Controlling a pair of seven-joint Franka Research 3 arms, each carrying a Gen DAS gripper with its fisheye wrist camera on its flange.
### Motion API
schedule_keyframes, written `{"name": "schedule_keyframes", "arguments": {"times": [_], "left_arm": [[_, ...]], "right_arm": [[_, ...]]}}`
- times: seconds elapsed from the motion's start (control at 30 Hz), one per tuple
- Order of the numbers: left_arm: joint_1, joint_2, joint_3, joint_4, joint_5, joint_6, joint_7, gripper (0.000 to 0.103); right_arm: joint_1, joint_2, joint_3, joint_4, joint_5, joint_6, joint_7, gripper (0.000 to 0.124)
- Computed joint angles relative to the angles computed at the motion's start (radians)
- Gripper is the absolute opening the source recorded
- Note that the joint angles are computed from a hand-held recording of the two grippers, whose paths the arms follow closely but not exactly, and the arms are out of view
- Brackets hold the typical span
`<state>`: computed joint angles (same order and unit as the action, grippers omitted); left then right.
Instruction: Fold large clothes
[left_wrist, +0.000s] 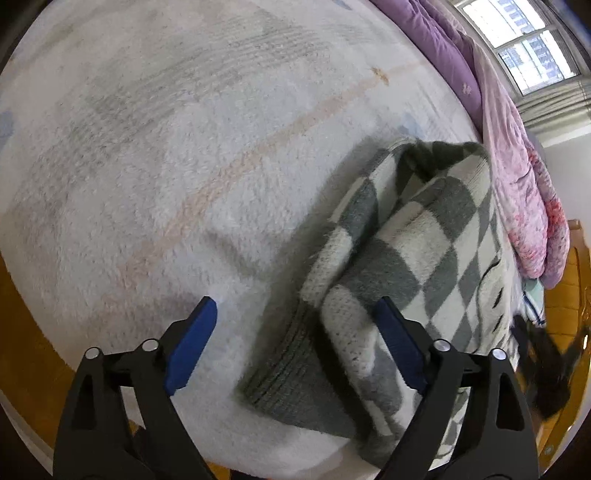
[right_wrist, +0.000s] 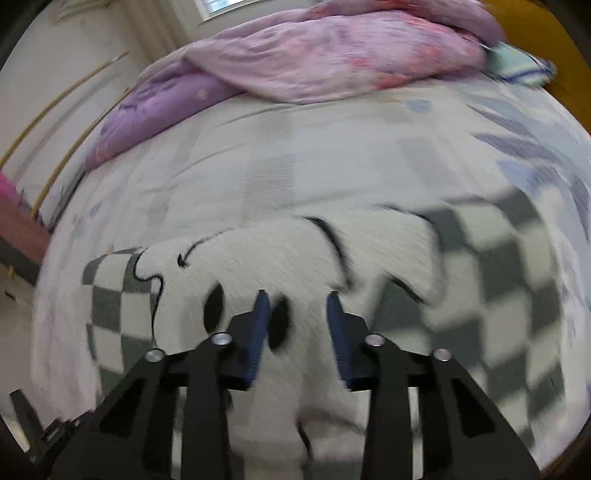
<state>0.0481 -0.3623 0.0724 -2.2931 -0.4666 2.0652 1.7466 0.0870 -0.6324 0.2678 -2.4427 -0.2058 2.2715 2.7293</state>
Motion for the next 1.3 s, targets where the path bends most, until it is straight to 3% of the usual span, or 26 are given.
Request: {"name": "schedule_keyframes", "arguments": {"times": [0.13,0.2,0.33,0.47,0.67,0.93,1.07,1.23,1.27,1.3], "left_arm": [[0.006,0.008,0.003,-0.007,0.012,0.022,-0.002,0.089],[0.01,0.012,0.01,-0.002,-0.002,0.009,-0.002,0.089],[0.019,-0.011,0.018,-0.014,0.0,-0.008,0.014,0.089],[0.029,-0.028,0.025,-0.018,0.002,-0.029,0.014,0.089],[0.026,-0.052,0.024,-0.033,0.01,-0.032,0.035,0.089],[0.018,-0.022,0.016,-0.029,0.025,-0.042,0.039,0.093],[0.007,-0.015,0.053,-0.016,-0.089,-0.125,0.093,0.094],[0.014,-0.002,0.01,-0.027,-0.037,-0.131,0.143,0.093],[0.012,0.0,0.001,-0.02,-0.024,-0.128,0.14,0.089],[0.01,0.002,0.001,-0.014,-0.023,-0.13,0.145,0.072]], "right_arm": [[-0.001,0.12,-0.008,0.037,-0.041,0.002,-0.057,0.016],[0.016,0.112,-0.019,0.027,-0.048,0.003,-0.072,0.015],[0.101,0.028,-0.059,-0.049,0.091,0.018,-0.122,0.001],[0.165,-0.051,0.009,-0.083,0.167,-0.066,-0.103,0.001],[0.238,-0.107,0.062,-0.133,0.279,-0.107,0.0,0.001],[0.241,-0.123,0.041,-0.179,0.28,-0.048,0.015,0.001],[0.234,-0.121,0.042,-0.176,0.282,-0.052,0.023,0.001],[0.228,-0.133,0.051,-0.18,0.281,-0.056,0.056,0.001],[0.226,-0.131,0.053,-0.173,0.277,-0.064,0.061,0.001],[0.224,-0.125,0.063,-0.162,0.273,-0.072,0.073,0.001]]}}
